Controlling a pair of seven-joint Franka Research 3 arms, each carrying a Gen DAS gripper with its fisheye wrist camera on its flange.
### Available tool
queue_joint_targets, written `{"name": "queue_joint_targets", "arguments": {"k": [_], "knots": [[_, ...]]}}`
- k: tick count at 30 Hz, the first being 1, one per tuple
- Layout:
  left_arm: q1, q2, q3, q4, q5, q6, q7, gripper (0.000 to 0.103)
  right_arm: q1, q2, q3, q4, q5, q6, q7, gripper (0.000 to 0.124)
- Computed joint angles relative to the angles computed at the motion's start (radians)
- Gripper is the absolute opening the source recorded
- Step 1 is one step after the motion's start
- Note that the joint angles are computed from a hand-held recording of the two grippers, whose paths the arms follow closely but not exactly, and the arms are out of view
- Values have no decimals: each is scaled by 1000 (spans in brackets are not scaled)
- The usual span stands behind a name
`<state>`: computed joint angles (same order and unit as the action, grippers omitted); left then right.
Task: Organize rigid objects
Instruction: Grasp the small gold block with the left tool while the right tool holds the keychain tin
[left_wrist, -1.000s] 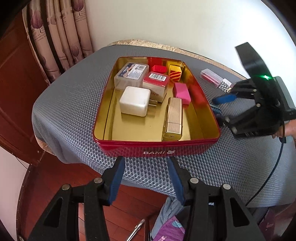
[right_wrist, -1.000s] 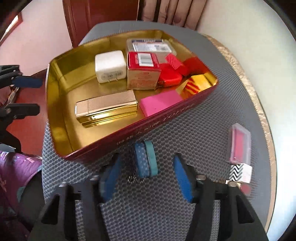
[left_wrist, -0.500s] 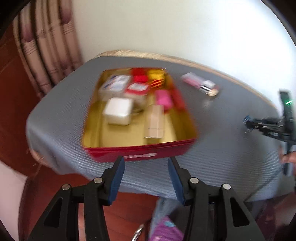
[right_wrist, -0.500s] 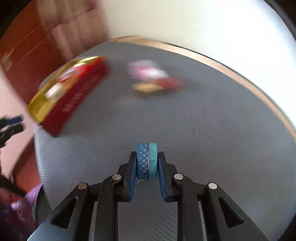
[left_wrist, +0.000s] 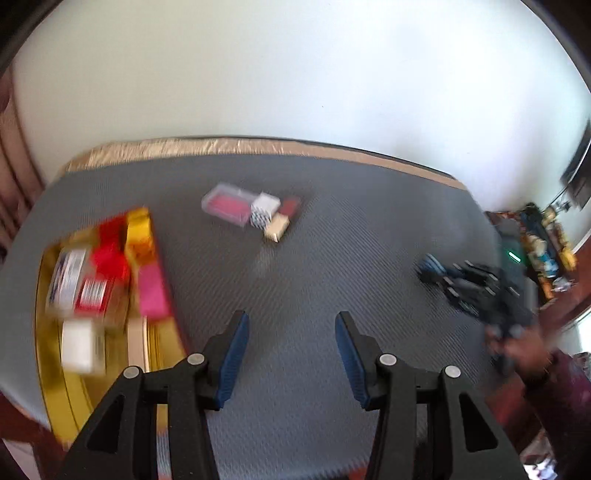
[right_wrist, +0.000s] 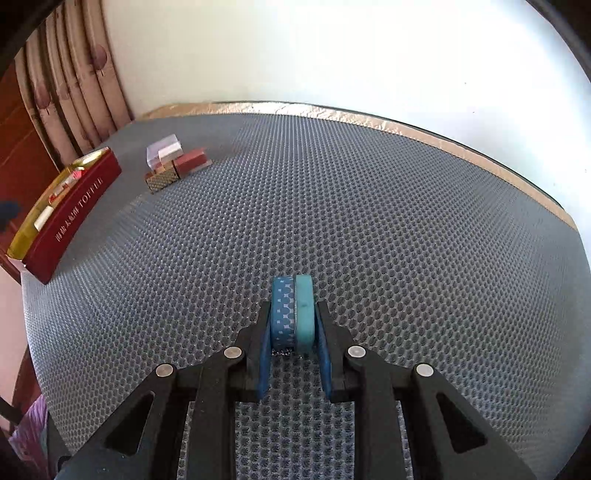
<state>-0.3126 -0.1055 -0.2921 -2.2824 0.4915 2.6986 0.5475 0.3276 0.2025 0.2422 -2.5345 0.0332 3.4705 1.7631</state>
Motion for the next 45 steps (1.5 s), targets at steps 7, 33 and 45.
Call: {"name": "queue_joint_targets", "arguments": {"k": [7, 33, 45], "knots": [[23, 273, 32, 229, -68, -2, 201, 49, -118, 42, 68, 9, -169, 69, 150, 20], [-22, 489, 77, 438, -181, -65, 259, 20, -258, 70, 83, 37, -537, 103, 446, 21], [-47, 75, 59, 24, -19, 90, -119, 20, -261, 68, 80, 44, -538, 90, 440, 21]]}}
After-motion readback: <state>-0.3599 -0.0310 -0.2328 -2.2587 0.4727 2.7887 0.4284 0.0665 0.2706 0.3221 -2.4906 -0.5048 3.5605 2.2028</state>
